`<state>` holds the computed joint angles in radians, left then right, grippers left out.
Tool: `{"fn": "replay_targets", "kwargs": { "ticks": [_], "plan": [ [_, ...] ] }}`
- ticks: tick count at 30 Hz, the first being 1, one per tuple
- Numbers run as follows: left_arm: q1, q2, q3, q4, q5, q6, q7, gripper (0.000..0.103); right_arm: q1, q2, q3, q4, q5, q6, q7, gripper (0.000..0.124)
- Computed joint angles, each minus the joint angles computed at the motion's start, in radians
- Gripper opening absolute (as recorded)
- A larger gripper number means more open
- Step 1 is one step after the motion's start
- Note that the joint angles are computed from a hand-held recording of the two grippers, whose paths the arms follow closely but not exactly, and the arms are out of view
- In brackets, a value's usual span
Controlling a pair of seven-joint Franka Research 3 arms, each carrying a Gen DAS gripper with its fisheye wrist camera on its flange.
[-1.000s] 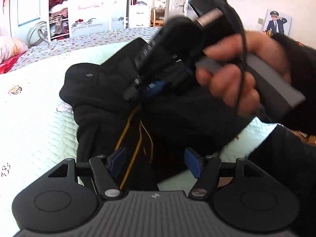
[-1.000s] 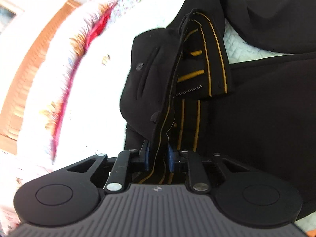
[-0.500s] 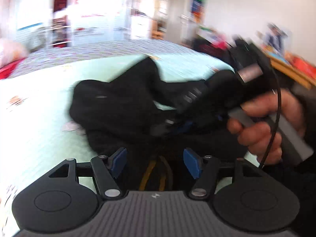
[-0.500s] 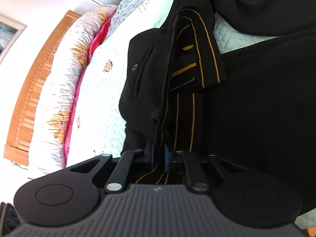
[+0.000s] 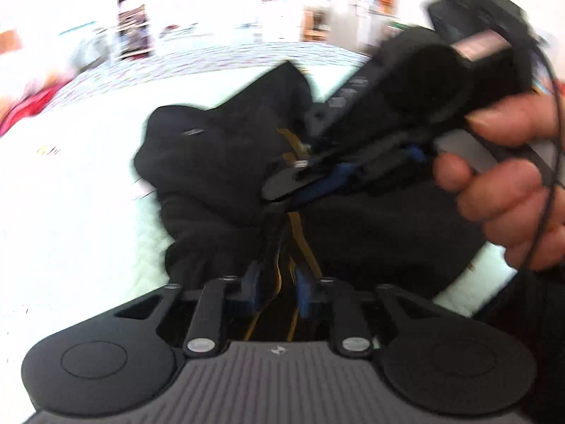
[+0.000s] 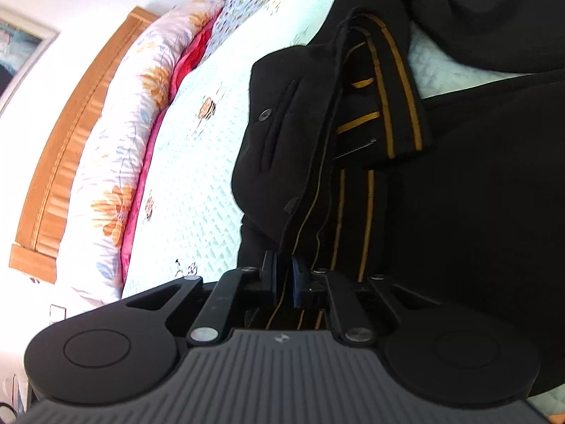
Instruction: Fold clothes
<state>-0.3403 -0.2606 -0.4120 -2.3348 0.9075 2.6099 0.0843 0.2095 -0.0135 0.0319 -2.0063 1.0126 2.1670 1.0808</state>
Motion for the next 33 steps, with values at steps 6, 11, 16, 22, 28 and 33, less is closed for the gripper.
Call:
{"fn": "replay_targets", "kwargs": {
  "ticks": [6, 11, 16, 22, 28, 33],
  "plan": [
    [0.014, -0.093, -0.032, -0.041, -0.022, -0.112, -0.154, 0.018, 0.04, 0.032, 0.036, 0.063, -0.049, 0.006, -0.001, 0.019],
    [0.059, -0.204, -0.047, -0.037, 0.003, -0.362, -0.204, 0.0, 0.113, 0.119, 0.103, 0.271, 0.049, 0.076, -0.116, 0.004],
    [0.077, -0.394, 0.058, -0.137, -0.072, -0.401, -0.212, 0.0, 0.157, 0.235, 0.165, 0.515, -0.034, 0.078, -0.03, 0.021],
    [0.003, -0.428, 0.135, -0.312, -0.073, 0.071, -0.055, 0.023, 0.135, 0.089, 0.095, 0.211, -0.149, 0.208, -0.065, 0.066],
    [0.274, -0.267, 0.058, -0.329, 0.05, 0.486, -0.127, 0.046, 0.129, 0.145, 0.072, 0.207, -0.393, 0.228, 0.115, 0.066],
    [0.392, -0.189, 0.006, -0.354, -0.049, 0.764, -0.097, 0.052, 0.147, 0.211, 0.081, 0.312, -0.52, 0.14, 0.266, 0.066]
  ]
}}
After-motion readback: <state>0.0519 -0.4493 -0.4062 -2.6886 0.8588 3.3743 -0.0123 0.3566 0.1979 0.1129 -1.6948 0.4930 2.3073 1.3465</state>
